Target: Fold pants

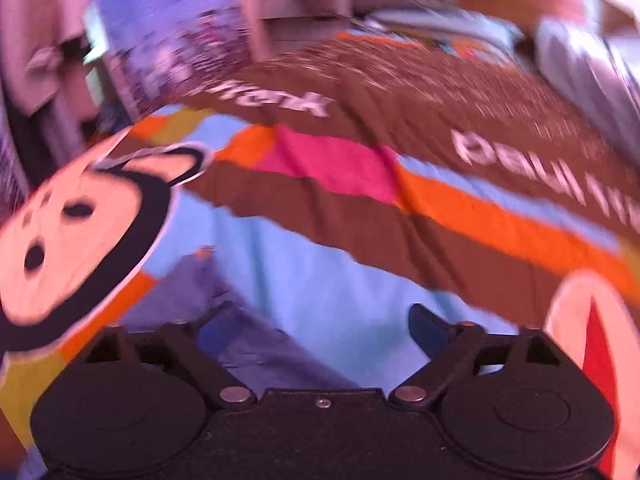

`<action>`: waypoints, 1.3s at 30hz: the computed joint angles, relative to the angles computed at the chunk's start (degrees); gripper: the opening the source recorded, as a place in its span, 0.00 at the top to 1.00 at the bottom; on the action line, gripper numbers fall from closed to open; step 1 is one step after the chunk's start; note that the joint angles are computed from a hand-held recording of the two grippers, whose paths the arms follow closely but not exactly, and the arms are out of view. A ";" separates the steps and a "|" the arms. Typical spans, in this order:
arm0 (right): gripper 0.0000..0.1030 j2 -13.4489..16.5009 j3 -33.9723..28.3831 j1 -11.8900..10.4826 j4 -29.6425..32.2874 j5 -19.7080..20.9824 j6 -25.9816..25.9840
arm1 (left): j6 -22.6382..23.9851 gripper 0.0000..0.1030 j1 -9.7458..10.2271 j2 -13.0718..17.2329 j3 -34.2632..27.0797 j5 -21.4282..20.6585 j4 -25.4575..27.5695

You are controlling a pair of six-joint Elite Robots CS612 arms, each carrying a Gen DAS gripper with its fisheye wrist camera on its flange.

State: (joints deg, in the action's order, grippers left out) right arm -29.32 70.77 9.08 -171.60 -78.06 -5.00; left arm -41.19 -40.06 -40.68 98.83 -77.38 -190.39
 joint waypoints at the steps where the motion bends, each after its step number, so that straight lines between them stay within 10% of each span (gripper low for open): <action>1: 0.17 -0.43 0.68 -0.43 -0.62 0.70 1.17 | 0.19 0.78 0.04 -0.08 0.03 -0.44 0.19; 8: 0.02 -8.33 15.83 -3.70 -14.10 7.09 -2.56 | 2.23 0.71 -0.64 0.05 -0.31 1.88 1.16; 12: 0.01 -10.56 21.39 -3.36 -15.21 -1.72 -8.68 | 1.48 0.69 -0.47 0.30 0.05 1.46 -0.71; 16: 0.01 -11.85 24.33 -6.07 -9.89 1.02 3.53 | -0.76 0.60 0.22 0.70 0.67 -0.66 -3.87; 21: 0.01 -12.88 27.77 -6.30 -15.26 1.34 6.44 | -3.18 0.16 0.42 1.80 1.81 -1.68 -12.38; 28: 0.01 -9.52 26.55 -6.81 -28.67 6.42 15.47 | -5.64 0.13 0.02 1.83 2.52 2.30 -15.58; 33: 0.01 -7.93 23.00 -6.44 -21.59 1.87 14.21 | -6.36 0.10 0.23 1.65 0.73 2.34 -9.83; 39: 0.01 -7.84 24.07 -9.06 -25.50 10.60 21.48 | -7.06 0.04 0.72 1.74 1.05 0.82 -11.79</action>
